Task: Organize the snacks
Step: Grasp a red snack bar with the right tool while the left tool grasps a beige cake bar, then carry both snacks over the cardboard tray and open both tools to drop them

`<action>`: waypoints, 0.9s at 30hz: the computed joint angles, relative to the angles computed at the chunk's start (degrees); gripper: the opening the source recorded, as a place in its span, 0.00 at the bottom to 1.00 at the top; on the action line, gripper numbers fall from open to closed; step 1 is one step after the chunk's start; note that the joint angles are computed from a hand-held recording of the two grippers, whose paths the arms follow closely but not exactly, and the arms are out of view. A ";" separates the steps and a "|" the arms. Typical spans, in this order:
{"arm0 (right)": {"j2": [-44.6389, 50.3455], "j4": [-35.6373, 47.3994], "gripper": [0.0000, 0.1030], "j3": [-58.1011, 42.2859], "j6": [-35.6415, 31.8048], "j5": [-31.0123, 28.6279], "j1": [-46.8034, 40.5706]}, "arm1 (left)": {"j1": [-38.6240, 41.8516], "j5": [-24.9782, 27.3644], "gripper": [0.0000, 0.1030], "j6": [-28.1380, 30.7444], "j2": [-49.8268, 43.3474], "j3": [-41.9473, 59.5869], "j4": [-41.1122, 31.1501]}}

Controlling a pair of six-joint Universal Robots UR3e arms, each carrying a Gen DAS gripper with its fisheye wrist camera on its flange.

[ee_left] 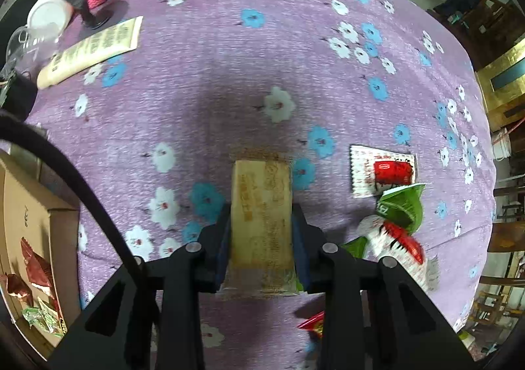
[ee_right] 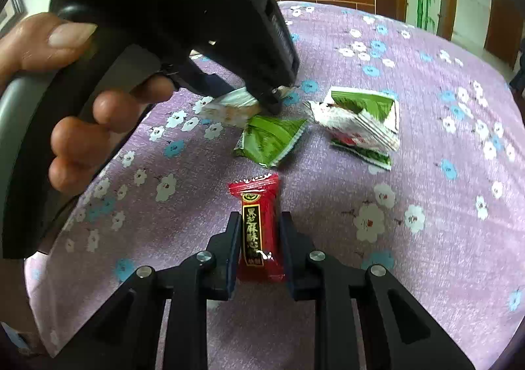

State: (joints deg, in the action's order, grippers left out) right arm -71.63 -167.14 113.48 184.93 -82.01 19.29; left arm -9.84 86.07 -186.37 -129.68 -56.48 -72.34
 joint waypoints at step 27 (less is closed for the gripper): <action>-13.72 2.02 0.19 14.84 15.99 -11.77 12.59 | 13.91 -3.77 0.34 22.53 64.50 -80.13 25.31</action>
State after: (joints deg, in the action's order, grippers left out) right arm -85.35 -165.12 128.32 200.92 -93.78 31.87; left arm 4.08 82.30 -163.84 -65.18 -136.61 -47.03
